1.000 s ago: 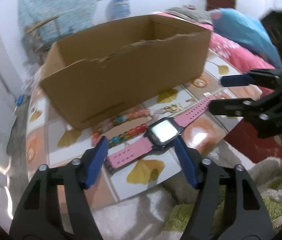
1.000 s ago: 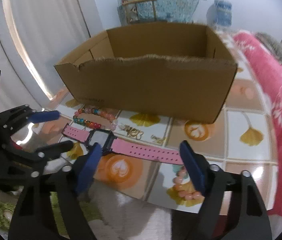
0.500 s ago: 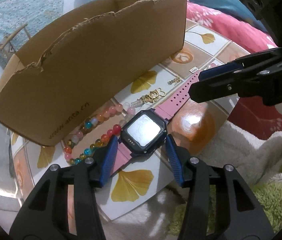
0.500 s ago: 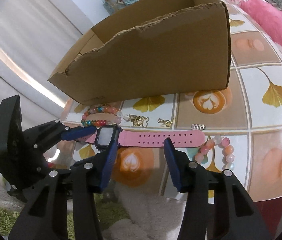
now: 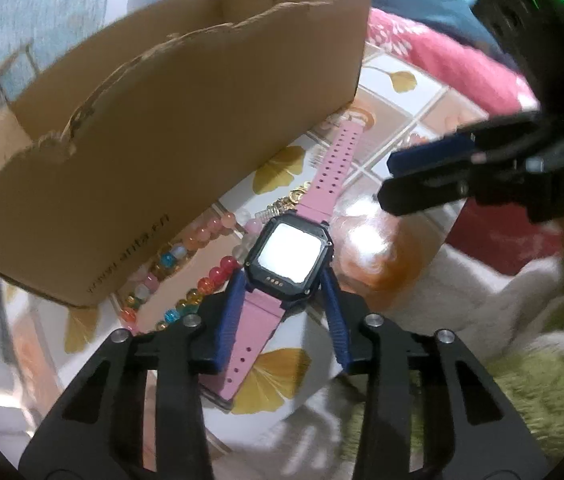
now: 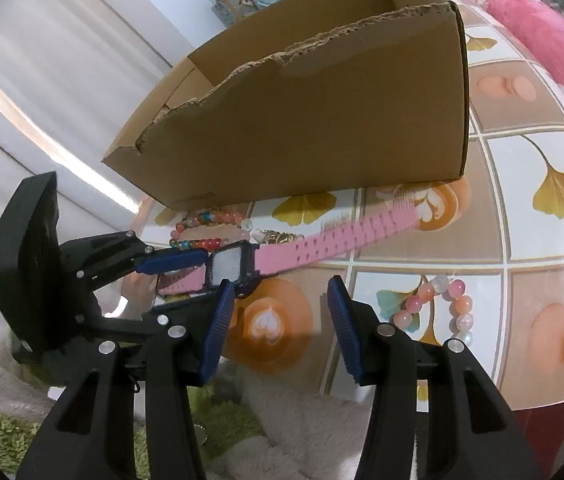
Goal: Organize jewelry
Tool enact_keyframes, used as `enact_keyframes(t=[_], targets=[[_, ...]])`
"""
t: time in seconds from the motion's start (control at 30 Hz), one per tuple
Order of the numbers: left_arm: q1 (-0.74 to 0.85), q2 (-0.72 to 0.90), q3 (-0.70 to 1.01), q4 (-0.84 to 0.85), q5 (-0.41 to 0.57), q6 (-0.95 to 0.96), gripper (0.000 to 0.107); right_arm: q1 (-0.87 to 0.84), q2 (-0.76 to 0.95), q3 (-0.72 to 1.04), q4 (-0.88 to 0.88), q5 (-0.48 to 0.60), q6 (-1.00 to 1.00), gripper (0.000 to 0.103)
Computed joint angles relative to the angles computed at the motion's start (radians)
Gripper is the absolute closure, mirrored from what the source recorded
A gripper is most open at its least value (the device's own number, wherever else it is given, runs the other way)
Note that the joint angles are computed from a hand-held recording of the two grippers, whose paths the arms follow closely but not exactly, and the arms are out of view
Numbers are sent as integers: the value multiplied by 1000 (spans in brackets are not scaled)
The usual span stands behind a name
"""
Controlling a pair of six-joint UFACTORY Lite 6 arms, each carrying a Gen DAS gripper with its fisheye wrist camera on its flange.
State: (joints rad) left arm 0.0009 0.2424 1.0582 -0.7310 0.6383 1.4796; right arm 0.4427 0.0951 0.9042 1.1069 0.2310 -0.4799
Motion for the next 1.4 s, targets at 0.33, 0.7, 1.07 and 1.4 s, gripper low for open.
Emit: enact_keyframes(t=[0.33,0.7,1.07,1.4], targets=[[54,84,128,8,139,-93,95,-101,17,-35,464,185,-368,55],[-49,19,15,27,-46,-109,61,-152,27,-82,588,274,-437,55],[-115,34,-6,-22,-127,-103,65,-188,80,-95,697,377,-511,55],[13,213,229,-57,235,-184,65,-214,150,-77,750,487,-508,55]])
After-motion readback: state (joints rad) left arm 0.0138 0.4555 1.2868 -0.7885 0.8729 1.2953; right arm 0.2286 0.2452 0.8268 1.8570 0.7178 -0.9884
